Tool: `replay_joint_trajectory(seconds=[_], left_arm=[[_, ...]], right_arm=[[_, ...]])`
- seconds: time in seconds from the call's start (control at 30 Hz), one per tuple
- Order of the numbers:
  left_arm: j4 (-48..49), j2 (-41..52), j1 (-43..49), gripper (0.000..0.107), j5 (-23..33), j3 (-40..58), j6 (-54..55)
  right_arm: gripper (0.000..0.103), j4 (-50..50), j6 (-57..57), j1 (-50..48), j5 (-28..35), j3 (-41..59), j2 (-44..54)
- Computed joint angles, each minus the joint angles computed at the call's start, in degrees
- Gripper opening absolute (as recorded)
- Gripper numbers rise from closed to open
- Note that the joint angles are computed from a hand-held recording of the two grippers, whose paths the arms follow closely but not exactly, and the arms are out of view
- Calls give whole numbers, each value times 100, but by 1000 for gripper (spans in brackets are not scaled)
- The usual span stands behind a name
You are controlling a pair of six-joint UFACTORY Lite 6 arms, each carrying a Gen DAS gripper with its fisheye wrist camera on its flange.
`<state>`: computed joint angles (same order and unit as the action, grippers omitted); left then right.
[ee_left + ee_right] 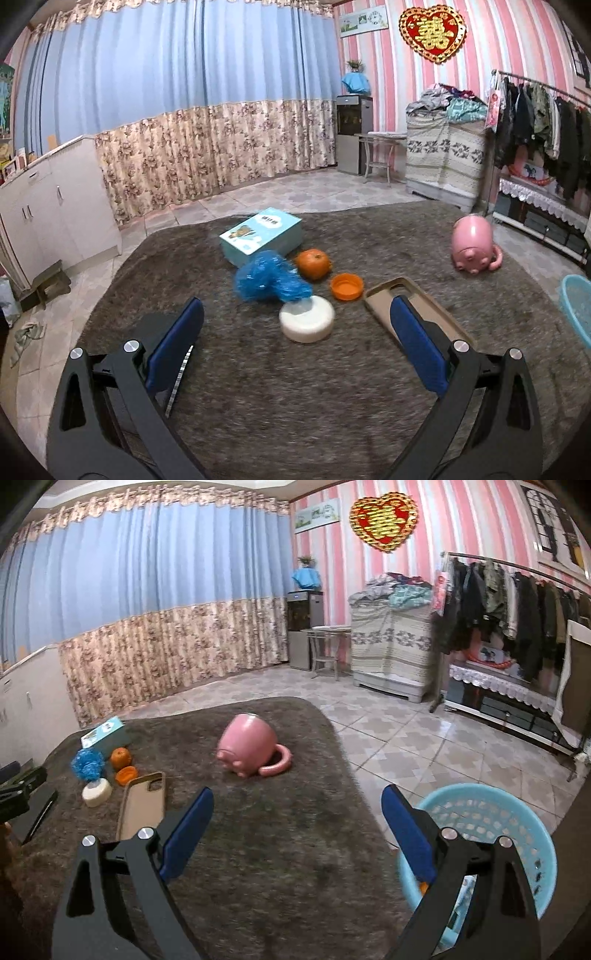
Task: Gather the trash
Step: 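Move both tools back over the rug toward the blue bag and orange lid, then lower the left tool onto the blue plastic bag and close it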
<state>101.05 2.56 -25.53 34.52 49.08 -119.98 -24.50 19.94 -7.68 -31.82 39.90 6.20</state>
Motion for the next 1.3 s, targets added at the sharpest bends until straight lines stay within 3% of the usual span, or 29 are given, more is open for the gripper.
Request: replay_joint_trajectory(seconds=[0.37,0.53,0.67,0.8,0.87,0.97,1.1,1.17,1.3], left_arm=[[870,-65,1157,98,-640,-88,-531],[1153,460,1806,98,-1327,411,-590],[939,1096,1941,98,-1464,1039,-169],[449,1848,1959,98,-1655,1858,421],[29,2310,1998,98,-1821,2398,902],[-515,2916,1995,98,-1799,3030,1477],[-686,3333,1942,97,-1646,3418,1737],[-914,3505,1955,86,-1663,3587,2010],[-1395,3581,2170,49,-2297,3632,2527]], right_arm=[[95,1107,-927,1296,529,1057,897],[98,1881,-1694,1921,967,2086,1717],[98,2402,-2104,2188,1413,3170,2418],[98,1458,-929,2216,1917,4238,3069],[98,1512,-937,2307,2179,4714,3380],[98,1981,-1426,2447,2244,4913,3598],[98,988,-417,2567,2330,5148,3922],[98,1209,-635,2670,2410,5324,4097],[98,575,30,2821,2525,5644,4405]])
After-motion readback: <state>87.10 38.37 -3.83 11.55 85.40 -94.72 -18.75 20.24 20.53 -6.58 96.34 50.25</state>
